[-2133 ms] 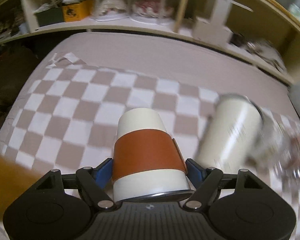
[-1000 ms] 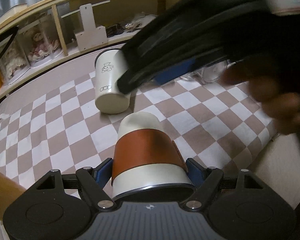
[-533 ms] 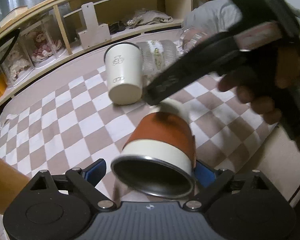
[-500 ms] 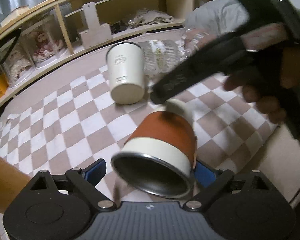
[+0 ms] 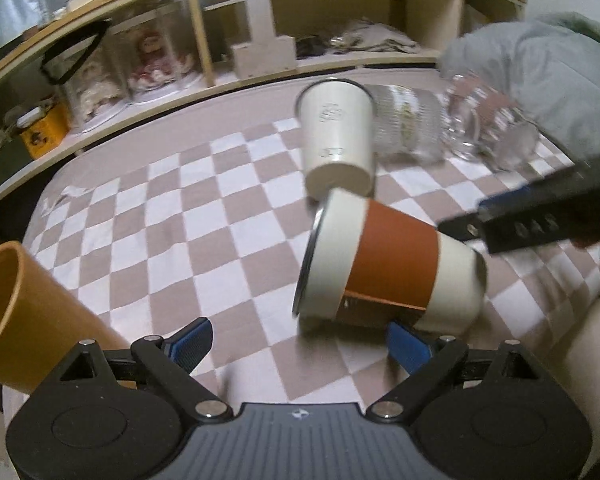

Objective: Flip cup upright

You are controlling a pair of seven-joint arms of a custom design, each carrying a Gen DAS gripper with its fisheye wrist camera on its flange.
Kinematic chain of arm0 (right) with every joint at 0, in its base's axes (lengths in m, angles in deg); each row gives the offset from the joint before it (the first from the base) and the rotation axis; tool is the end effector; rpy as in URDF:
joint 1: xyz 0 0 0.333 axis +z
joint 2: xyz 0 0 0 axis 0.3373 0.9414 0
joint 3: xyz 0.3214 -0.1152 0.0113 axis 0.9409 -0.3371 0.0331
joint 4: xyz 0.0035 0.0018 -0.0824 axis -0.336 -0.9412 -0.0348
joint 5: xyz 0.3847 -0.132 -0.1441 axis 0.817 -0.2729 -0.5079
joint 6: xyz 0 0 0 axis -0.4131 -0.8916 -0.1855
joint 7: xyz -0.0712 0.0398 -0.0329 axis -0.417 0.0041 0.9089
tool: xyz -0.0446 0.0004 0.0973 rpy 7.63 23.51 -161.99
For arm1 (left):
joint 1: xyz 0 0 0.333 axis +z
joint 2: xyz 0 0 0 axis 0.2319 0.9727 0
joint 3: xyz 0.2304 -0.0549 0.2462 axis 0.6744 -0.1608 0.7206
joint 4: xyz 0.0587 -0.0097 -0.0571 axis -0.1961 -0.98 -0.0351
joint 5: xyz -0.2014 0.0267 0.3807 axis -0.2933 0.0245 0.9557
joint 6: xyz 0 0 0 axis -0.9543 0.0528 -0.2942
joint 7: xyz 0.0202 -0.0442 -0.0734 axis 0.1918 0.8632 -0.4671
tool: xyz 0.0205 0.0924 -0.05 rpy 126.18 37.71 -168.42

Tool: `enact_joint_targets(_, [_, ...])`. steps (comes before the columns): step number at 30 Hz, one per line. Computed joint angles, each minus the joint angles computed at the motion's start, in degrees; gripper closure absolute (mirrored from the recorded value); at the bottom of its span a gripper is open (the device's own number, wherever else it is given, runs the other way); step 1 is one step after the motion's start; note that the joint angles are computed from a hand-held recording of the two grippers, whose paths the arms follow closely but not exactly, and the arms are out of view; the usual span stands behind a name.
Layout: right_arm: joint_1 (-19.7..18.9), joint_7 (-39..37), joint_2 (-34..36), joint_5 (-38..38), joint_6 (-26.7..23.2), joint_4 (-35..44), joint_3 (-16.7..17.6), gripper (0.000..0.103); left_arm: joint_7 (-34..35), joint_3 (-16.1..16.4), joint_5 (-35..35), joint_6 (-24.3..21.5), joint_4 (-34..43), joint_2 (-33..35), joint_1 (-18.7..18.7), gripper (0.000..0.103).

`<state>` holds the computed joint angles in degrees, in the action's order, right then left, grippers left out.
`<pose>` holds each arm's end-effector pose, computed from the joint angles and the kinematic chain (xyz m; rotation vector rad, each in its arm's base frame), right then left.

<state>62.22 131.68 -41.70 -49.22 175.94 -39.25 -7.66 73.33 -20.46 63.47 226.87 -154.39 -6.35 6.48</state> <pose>0.6567 0.5204 0.3172 -1.4721 2.1036 -0.6358 0.7324 -0.2655 0.3119 -0.9122 2.5287 -0.8448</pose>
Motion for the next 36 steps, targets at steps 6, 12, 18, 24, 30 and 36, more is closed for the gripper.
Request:
enact_joint_targets(6, [0.3, 0.5, -0.1, 0.2, 1.5, -0.7, 0.5, 0.051, -8.4, 4.5, 1.3, 2.0, 1.8, 1.0, -3.5, 0.009])
enact_joint_targets(12, [0.7, 2.0, -0.5, 0.5, 4.4, -1.8, 0.4, 0.051, -11.5, 2.6, 1.5, 0.2, 2.6, 1.2, -1.2, 0.009])
enact_joint_targets(18, [2.2, 12.7, -3.8, -3.0, 7.3, -6.8, -3.1, 0.045, -6.8, -4.9, -5.1, 1.6, -0.6, -0.9, 5.2, 0.009])
enact_joint_targets(24, [-1.6, 14.6, -3.5, -3.7, 15.7, -6.1, -1.6, 0.024, -0.8, -11.0, -14.9, -2.6, -2.1, -2.1, 10.5, 0.015])
enact_joint_targets(30, [-7.5, -0.9, 3.5, 7.7, 15.8, 5.2, 5.6, 0.017, 2.1, -10.2, -21.2, -12.0, -1.2, -2.5, 10.7, 0.03])
enact_joint_targets(36, [-9.4, -15.1, 14.4, 18.3, 3.4, 24.1, 9.9, 0.016, 2.5, -5.9, -22.6, -15.4, 0.0, -2.0, 6.6, 0.04])
